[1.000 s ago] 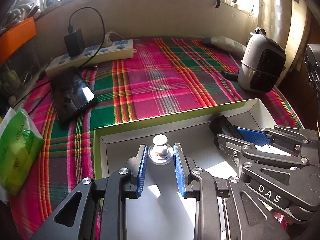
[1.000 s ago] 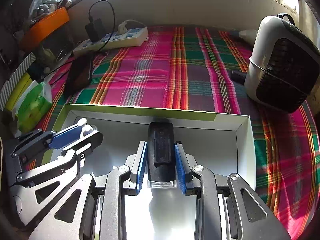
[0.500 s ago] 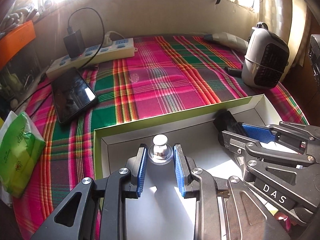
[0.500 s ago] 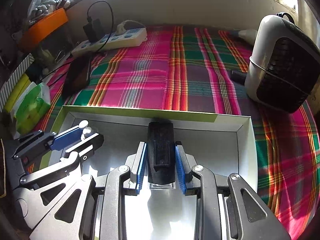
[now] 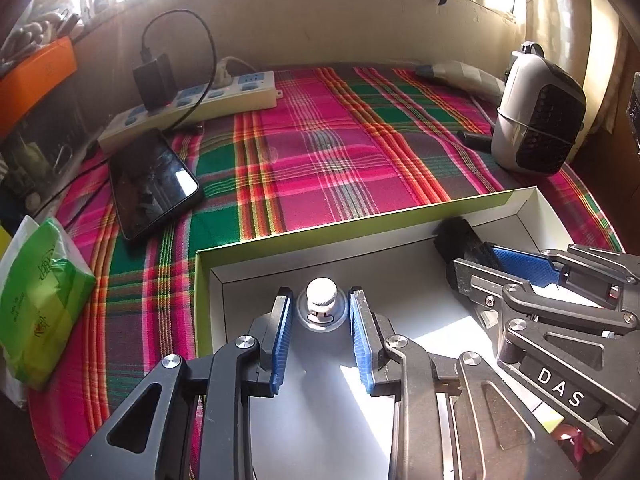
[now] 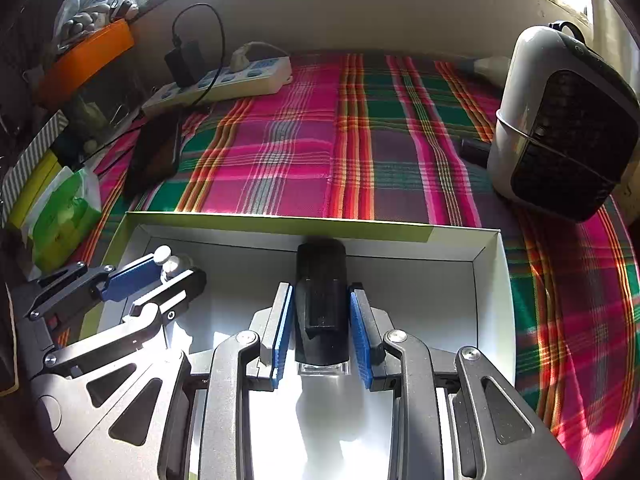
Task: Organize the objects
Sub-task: 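Lower both held items into the white box and open both tools, then withdraw both tools from the box toward the remaining objects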
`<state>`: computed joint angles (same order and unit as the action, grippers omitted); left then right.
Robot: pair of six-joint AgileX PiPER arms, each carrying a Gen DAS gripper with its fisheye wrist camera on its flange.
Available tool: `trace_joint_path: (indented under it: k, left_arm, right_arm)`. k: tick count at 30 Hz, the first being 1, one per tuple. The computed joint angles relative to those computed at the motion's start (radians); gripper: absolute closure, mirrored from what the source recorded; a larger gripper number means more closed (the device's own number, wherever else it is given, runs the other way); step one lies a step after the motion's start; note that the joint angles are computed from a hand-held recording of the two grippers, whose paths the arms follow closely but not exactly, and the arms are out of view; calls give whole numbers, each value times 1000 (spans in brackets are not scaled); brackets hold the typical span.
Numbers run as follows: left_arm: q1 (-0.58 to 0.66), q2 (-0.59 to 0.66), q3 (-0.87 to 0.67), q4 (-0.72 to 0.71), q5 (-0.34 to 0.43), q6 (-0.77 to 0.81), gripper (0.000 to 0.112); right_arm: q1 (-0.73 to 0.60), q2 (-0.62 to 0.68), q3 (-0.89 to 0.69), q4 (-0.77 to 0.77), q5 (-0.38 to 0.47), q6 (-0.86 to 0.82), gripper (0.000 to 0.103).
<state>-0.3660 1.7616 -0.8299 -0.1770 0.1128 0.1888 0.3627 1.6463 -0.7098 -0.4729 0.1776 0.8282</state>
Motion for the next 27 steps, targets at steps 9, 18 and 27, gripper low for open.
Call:
trace_joint_path:
  k: [9,18,27]
  left_arm:
    - [11,-32,32,-210,-4,211,85]
    - [15,-94,89,-326,-12,319,84]
    - [12,-211,188,-486,-32,474,84]
  right_arm:
    - [-6,-30,33,-2,-21,20,56]
    - [21,-90,76,-153,-4,199,56]
    - [85,-177,140,-341,25,428,56]
